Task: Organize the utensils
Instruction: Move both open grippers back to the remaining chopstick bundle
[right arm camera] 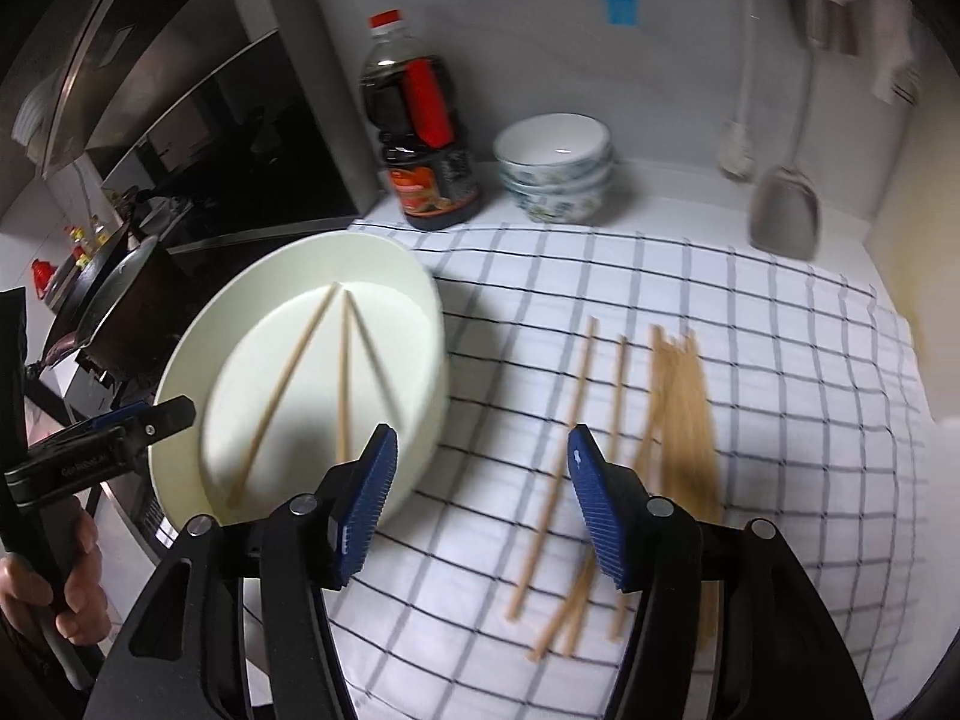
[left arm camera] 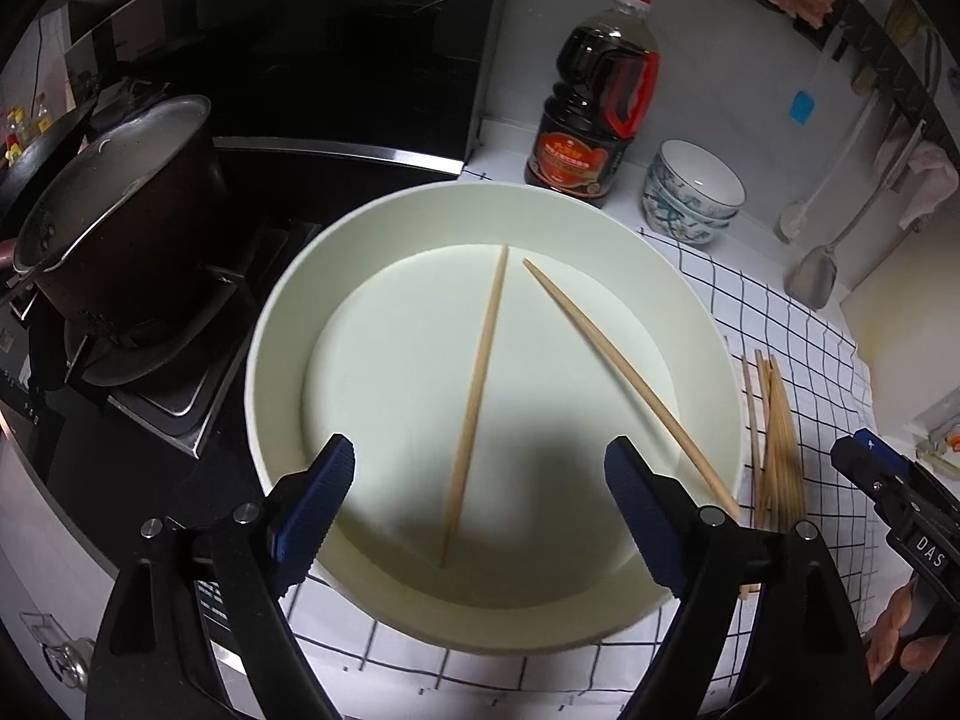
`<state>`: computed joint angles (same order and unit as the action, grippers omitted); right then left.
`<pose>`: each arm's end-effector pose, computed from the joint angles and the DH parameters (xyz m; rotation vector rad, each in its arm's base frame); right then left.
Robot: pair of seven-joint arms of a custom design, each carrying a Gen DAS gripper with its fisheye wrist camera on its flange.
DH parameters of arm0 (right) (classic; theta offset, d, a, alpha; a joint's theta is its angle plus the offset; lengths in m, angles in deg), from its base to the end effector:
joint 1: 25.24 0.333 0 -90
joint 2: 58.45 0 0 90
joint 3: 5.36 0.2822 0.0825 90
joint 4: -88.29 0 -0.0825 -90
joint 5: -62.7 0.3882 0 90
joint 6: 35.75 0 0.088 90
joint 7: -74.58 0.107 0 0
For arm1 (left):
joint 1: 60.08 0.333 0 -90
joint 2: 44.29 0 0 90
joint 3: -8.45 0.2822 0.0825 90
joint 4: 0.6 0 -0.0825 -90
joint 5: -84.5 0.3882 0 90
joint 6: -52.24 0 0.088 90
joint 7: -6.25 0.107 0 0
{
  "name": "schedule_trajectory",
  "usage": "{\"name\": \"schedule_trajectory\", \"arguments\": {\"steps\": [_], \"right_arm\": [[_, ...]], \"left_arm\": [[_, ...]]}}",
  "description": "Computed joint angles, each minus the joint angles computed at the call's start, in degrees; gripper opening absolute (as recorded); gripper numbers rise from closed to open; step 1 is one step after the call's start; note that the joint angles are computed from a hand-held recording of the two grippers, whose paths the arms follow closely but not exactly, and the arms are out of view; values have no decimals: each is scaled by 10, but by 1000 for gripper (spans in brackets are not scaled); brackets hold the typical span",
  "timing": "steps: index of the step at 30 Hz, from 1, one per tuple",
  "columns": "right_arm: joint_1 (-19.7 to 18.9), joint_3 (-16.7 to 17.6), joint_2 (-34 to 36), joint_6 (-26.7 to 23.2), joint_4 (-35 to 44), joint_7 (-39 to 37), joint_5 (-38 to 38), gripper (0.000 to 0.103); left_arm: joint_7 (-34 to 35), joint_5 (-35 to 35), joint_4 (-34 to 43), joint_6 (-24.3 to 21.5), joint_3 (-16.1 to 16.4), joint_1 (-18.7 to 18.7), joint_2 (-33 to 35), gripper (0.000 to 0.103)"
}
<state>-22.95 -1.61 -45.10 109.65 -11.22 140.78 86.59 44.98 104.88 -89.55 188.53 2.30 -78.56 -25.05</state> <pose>0.6636 0.0622 0.4702 -1.9799 1.5570 -0.3250 0.6356 -0.2773 0.4781 -2.1942 1.6463 -0.6358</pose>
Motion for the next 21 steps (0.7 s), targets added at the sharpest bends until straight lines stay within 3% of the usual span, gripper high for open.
{"name": "schedule_trajectory", "arguments": {"steps": [12, 21], "right_arm": [[-22, -37, -61, 30, -96, 28, -8, 59], [-36, -53, -78, 59, -136, 11, -3, 61]], "left_arm": [[51, 0, 98, -6, -11, -46, 64, 88], [56, 21, 216, -11, 12, -109, 146, 91]]}}
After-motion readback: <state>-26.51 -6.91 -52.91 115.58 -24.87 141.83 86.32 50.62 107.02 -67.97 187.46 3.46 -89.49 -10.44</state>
